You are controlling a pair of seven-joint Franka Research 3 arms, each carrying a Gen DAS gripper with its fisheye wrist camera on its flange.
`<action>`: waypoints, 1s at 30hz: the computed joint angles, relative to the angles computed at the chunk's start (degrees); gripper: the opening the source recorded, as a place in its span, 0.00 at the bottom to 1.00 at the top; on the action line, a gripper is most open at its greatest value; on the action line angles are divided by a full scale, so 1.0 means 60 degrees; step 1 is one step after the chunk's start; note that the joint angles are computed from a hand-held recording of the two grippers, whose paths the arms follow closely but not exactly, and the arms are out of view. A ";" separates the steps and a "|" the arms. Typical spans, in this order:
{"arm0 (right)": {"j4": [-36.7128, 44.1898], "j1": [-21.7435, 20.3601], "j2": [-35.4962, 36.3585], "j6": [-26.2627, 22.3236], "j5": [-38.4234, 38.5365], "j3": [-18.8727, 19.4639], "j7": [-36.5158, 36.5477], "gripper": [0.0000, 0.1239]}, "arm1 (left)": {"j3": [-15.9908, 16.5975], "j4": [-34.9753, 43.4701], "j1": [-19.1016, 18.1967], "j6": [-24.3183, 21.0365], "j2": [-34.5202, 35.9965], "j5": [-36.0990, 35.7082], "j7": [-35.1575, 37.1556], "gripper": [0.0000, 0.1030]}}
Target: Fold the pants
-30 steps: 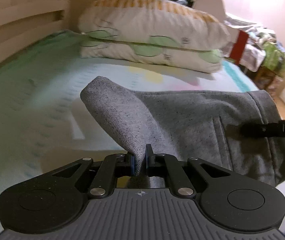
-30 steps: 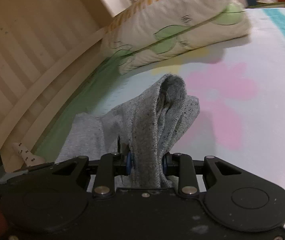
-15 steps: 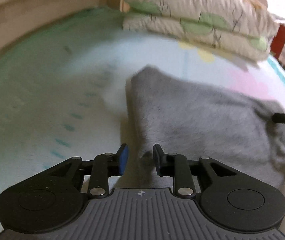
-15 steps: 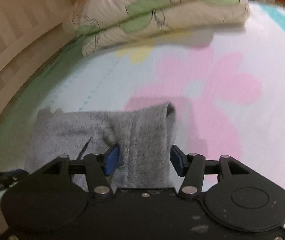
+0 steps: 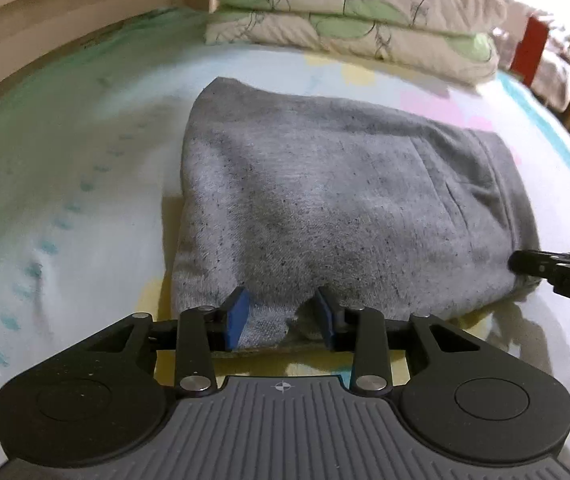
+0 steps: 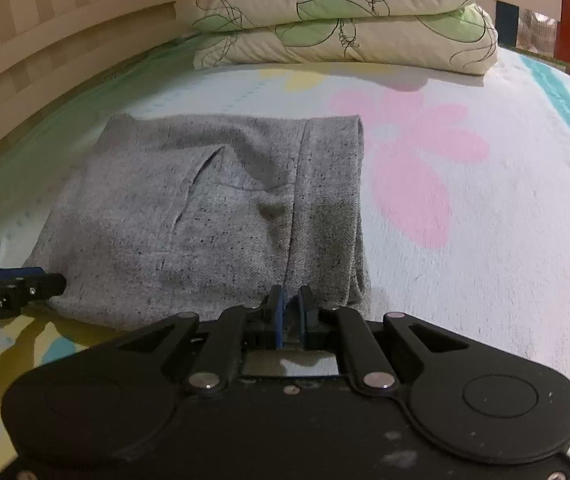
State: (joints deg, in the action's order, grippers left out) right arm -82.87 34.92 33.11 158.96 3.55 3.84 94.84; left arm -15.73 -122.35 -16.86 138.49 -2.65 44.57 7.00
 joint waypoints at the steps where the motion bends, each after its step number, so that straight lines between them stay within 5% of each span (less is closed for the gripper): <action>1: 0.0048 0.0011 -0.0041 -0.0183 0.0018 -0.0021 0.0074 0.06 | 0.0012 0.0141 -0.0012 -0.0103 0.0017 -0.0320 0.0167 0.34; 4: -0.0076 -0.0007 -0.0381 -0.0452 0.0034 -0.0023 0.0250 0.08 | 0.0010 0.0214 -0.0030 -0.0170 -0.0182 -0.0721 0.0288 0.35; 9: -0.1364 -0.0009 -0.1481 0.0304 0.0054 0.0066 0.0577 0.12 | -0.0247 0.0327 -0.0159 -0.0553 -0.0535 -0.0758 0.0173 0.35; 16: -0.2971 0.0384 -0.2980 0.0908 -0.0823 -0.0125 0.1815 0.30 | -0.0769 0.1128 -0.0720 -0.2468 -0.0534 -0.0531 -0.0572 0.36; 19: -0.3649 0.0389 -0.3612 0.1038 -0.1234 -0.0034 0.2373 0.32 | -0.0862 0.1247 -0.0936 -0.2767 -0.0605 -0.0605 -0.0653 0.37; 26: -0.4741 0.0061 -0.4728 0.1283 -0.2313 0.0351 0.3697 0.42 | -0.1269 0.2200 -0.1669 -0.4819 -0.0070 0.0241 -0.0744 0.47; 30: -0.5245 -0.0245 -0.5237 0.1443 -0.2930 0.0644 0.4273 0.45 | -0.1186 0.2297 -0.1957 -0.4846 -0.0041 0.0229 -0.0829 0.48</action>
